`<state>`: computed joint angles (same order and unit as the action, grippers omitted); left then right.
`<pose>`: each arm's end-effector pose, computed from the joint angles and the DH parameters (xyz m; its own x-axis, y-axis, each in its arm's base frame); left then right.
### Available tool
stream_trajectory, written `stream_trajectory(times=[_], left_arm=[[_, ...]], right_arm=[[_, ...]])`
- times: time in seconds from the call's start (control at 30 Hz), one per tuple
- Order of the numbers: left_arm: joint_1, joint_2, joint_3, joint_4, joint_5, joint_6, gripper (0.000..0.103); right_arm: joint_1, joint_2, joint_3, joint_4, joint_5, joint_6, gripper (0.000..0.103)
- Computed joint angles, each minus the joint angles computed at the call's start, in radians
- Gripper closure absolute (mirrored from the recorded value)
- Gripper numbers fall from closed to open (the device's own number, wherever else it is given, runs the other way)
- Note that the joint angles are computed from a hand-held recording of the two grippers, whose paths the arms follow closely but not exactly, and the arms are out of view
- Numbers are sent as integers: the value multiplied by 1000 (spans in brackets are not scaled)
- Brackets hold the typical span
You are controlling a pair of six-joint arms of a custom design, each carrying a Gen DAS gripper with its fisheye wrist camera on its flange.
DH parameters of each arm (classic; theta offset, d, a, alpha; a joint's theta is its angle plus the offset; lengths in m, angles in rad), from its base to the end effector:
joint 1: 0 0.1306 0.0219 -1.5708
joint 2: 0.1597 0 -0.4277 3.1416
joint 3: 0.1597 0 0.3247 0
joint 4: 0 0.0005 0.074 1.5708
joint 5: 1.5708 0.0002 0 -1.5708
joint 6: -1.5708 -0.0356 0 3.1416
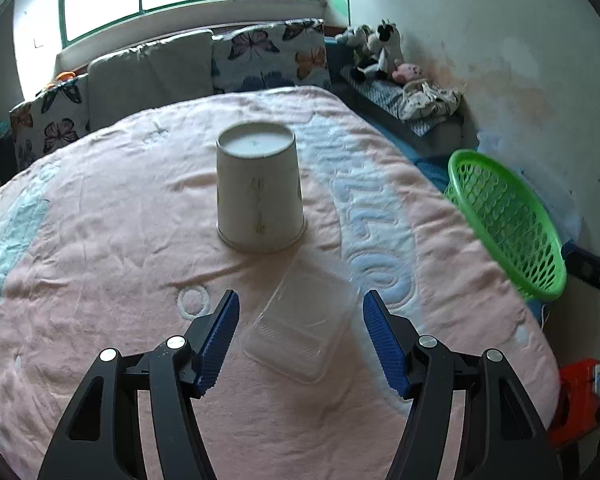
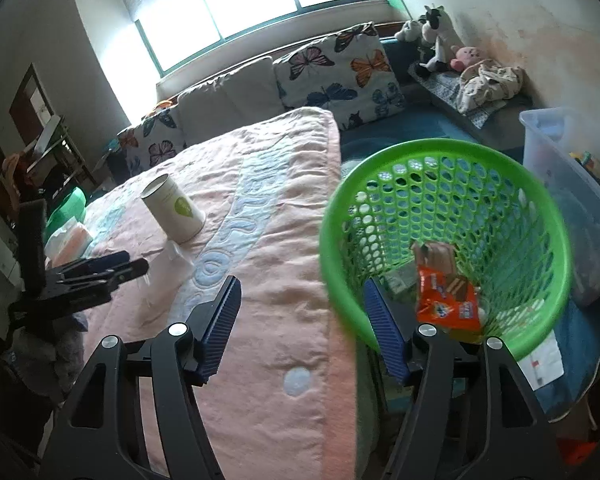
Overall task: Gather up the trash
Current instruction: 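Grasp the clear rectangular box with the left tool while the right tool grasps the white paper cup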
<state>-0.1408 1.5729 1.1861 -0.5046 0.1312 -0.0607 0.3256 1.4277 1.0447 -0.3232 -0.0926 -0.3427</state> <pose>0.4548 -0.0697 0.3451 -0.7555 0.1678 -0.6333 0.2669 0.9616 -0.0635 0.3907 0.1349 0.3657 -0.7085 0.1139 -0.6964 -0.1561 0.9371 0.3122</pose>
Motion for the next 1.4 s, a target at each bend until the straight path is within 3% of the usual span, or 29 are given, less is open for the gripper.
stream_trajectory(times=[0.37, 0.47, 0.53, 0.8, 1.0, 1.4], left_arm=[[-1, 60, 4, 26, -13, -41, 39], [-9, 71, 9, 31, -12, -51, 51], [-8, 67, 0, 48, -8, -55, 52], [51, -19, -40, 66, 14, 15, 53], [141, -109, -74, 70, 49, 80, 53], [270, -180, -110, 69, 114, 110, 53]], right_arm=[[36, 48, 63, -27, 1, 23, 38], [42, 67, 84, -39, -4, 31, 38], [46, 76, 96, -46, -6, 42, 38], [70, 134, 183, -73, -21, 85, 38], [132, 221, 319, -99, -34, 152, 38], [203, 457, 666, -234, -28, 220, 38]])
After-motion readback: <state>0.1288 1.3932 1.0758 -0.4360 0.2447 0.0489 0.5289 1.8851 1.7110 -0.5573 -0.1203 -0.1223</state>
